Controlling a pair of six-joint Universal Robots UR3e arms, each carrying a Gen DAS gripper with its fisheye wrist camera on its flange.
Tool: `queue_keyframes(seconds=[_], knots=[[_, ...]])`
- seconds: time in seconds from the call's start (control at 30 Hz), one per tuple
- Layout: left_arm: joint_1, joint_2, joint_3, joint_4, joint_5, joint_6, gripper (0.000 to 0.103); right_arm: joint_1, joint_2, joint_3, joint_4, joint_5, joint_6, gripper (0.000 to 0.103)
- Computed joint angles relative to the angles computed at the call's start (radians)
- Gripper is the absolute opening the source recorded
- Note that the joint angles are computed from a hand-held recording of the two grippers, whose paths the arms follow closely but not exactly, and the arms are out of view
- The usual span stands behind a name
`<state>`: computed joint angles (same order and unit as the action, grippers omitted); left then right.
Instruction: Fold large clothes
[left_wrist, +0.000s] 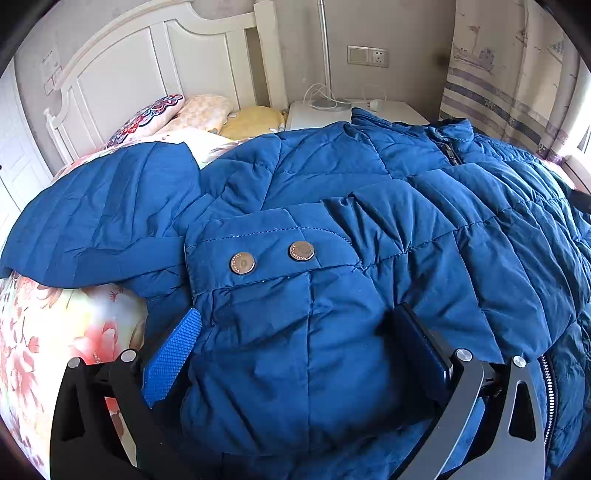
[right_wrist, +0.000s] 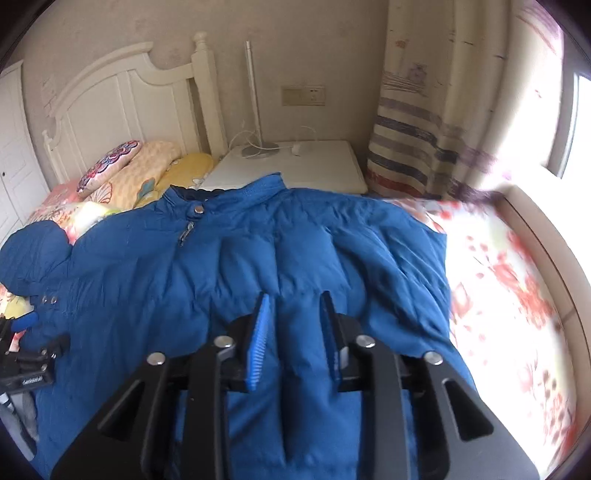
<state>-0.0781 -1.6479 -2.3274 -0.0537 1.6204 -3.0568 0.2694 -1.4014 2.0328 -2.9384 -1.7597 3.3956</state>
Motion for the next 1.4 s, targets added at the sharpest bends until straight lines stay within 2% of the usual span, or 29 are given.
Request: queue_keyframes(seconds=[0.07,0.17,0.3,0.37,0.4,0.43,0.5,0.57,0.6,0.7,0.8,0.87,0.9,0.93,1.0,1.07,1.13,1.23,1.27,1.33,1.4], knots=[[0.006,0.000,0.001,-0.001,-0.010,0.000,0.099,-0.013,0.070,-0.090,0.158,0.035,-0.046,0.029],[0.012,0.003,-0.002,-0.004,-0.020,0.000,0.099,-0.029,0.060,-0.106,0.151,0.043,-0.031,0.029],[0.010,0.001,0.000,-0.006,-0.016,0.000,0.099,-0.021,0.110,-0.180,0.070,0.002,0.014,0.031],[0.013,0.004,-0.002,-0.006,-0.021,0.001,0.099,-0.020,0.174,-0.257,0.086,0.018,0.002,0.044],[0.016,0.005,-0.003,-0.007,-0.025,0.001,0.099,-0.015,0.232,-0.331,0.154,0.019,-0.021,0.048],[0.019,0.008,-0.006,-0.007,-0.030,0.002,0.099,-0.008,0.291,-0.408,0.249,0.009,-0.040,0.052],[0.024,0.009,-0.007,-0.007,-0.036,0.003,0.099,0.020,0.311,-0.461,0.304,-0.032,-0.026,0.052],[0.027,0.010,-0.008,-0.009,-0.042,0.004,0.099,0.014,0.282,-0.453,0.314,-0.009,-0.023,0.052],[0.027,0.010,-0.008,-0.009,-0.042,0.004,0.099,0.011,0.263,-0.430,0.267,-0.012,-0.027,0.051],[0.027,0.012,-0.007,-0.013,-0.041,0.005,0.099,-0.022,0.216,-0.371,0.182,-0.086,-0.004,0.052],[0.027,0.012,-0.006,-0.016,-0.042,0.003,0.099,-0.150,0.187,-0.306,0.225,-0.010,0.065,0.053],[0.026,0.012,-0.005,-0.017,-0.042,0.003,0.099,-0.224,0.181,-0.227,0.156,0.106,0.034,0.053],[0.026,0.012,-0.005,-0.017,-0.042,0.003,0.099,-0.243,0.160,-0.181,0.114,0.139,0.025,0.053],[0.026,0.012,-0.006,-0.017,-0.041,0.002,0.099,-0.241,0.140,-0.175,0.132,0.133,0.024,0.053],[0.028,0.013,-0.006,-0.017,-0.045,0.001,0.099,-0.207,0.070,-0.135,0.128,0.064,0.062,0.054],[0.026,0.009,-0.001,-0.020,-0.043,0.000,0.099,-0.155,-0.007,-0.071,0.065,0.049,0.084,0.056],[0.025,0.009,0.000,-0.020,-0.044,-0.001,0.099,-0.035,-0.015,-0.090,0.075,0.012,0.076,0.061],[0.026,0.008,0.001,-0.021,-0.048,-0.003,0.099,0.163,0.079,-0.197,0.120,-0.075,0.016,0.066],[0.026,0.008,0.000,-0.021,-0.049,-0.004,0.099,0.216,0.134,-0.244,0.144,-0.072,-0.002,0.068],[0.029,0.011,-0.003,-0.019,-0.054,-0.005,0.099,0.262,0.238,-0.340,0.210,-0.093,-0.017,0.068],[0.038,0.015,-0.008,-0.018,-0.067,-0.004,0.099,0.296,0.286,-0.359,0.194,-0.155,-0.003,0.070]])
